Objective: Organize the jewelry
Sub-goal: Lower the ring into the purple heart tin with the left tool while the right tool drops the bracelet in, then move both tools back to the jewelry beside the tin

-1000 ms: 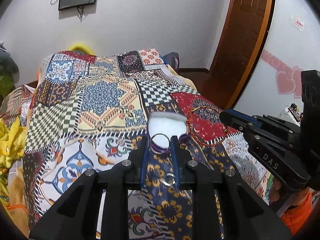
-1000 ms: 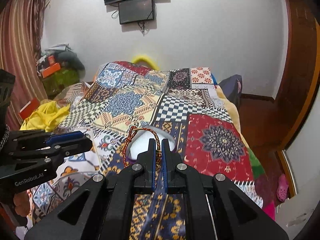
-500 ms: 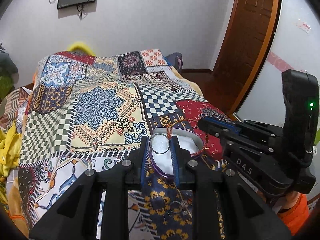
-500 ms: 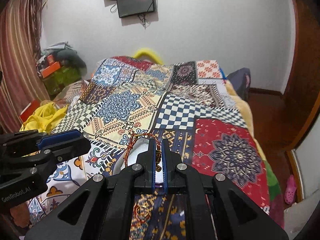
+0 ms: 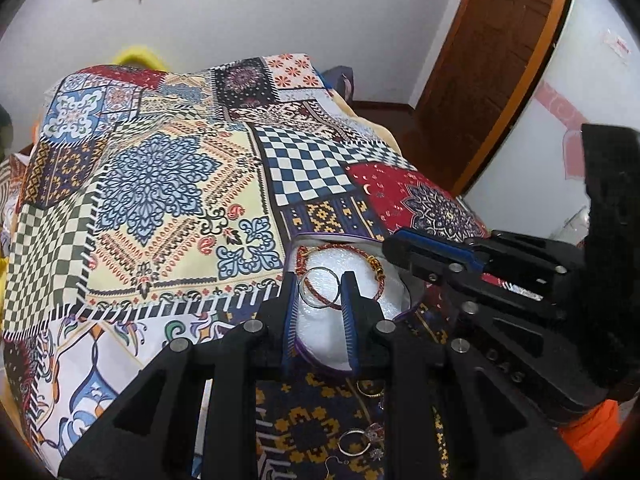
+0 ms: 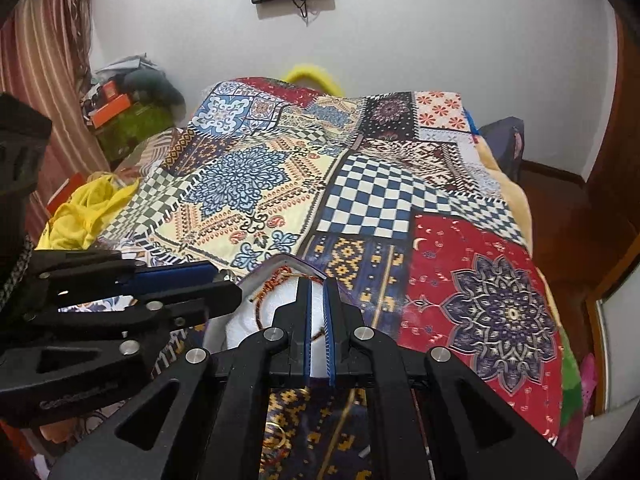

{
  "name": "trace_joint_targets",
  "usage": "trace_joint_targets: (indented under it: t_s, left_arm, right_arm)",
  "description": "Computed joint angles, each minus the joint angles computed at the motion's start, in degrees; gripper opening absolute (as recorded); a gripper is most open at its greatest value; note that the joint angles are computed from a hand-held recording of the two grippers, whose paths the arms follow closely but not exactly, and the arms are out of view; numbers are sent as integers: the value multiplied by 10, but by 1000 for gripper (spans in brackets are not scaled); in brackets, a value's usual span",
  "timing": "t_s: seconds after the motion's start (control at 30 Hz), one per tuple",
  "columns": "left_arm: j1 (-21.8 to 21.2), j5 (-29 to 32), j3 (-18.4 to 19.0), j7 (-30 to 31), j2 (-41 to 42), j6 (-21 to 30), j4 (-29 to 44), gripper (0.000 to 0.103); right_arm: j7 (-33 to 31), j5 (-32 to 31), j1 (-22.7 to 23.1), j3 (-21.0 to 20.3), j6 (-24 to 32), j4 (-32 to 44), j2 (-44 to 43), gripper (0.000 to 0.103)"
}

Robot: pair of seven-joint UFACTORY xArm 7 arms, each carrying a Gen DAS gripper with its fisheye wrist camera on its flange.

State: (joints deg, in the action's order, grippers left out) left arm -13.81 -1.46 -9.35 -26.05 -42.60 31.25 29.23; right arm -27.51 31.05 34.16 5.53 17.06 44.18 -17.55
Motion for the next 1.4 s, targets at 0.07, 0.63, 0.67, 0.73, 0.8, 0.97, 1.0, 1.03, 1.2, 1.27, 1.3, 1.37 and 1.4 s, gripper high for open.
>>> trace_joint_targets:
  t_s: [0.07, 0.63, 0.67, 0.73, 0.8, 0.97, 1.0, 1.03, 1.2, 1.27, 1.3, 1.37, 1.4]
  left_arm:
    - [-2, 4, -3, 5, 10, 4, 6, 20]
    - [3, 36, -23, -8, -11, 55, 15, 30]
    - [3, 36, -22, -8, -19, 57, 13, 31]
    - [2, 37, -22, -8, -33, 65, 11, 33]
    - [2, 38, -24, -9, -48, 73, 10, 34]
    - [4, 41, -29, -13, -90, 97, 10, 34]
    - [5, 42, -31, -15, -98, 102, 10, 34]
    - [6, 43, -33, -17, -110, 110, 11, 35]
    - [12, 49, -45, -28, -155, 142, 10, 38]
    - [13, 50, -49, -32, -170, 156, 9, 38]
    - [13, 51, -51, -35, -177, 164, 7, 39]
    - [10, 51, -55, -37, -189, 180, 2, 39]
    - [8, 49, -56, -38, -193, 186, 1, 39]
  right_arm:
    - [-3, 2, 0, -4, 6, -3, -7, 5]
    - [34, -41, -19, 1, 42, -24, -50, 10]
    - [37, -43, -19, 1, 42, -25, -54, 11]
    - [42, -49, -19, 2, 41, -29, -63, 21]
    - [53, -61, -22, 8, 32, -36, -73, 30]
    - [67, -76, -12, 2, 24, -50, -102, 35]
    - [70, -78, -9, 0, 23, -53, -108, 35]
    - [73, -80, -8, -1, 23, -54, -112, 35]
    - [94, -100, -7, 2, 21, -66, -137, 35]
    - [98, -104, -2, -2, 23, -72, -147, 35]
    - [102, -107, -2, -1, 24, -75, -151, 35]
    - [108, -112, -2, -2, 24, -79, -155, 35]
    - [112, -114, -1, -2, 26, -82, -159, 35]
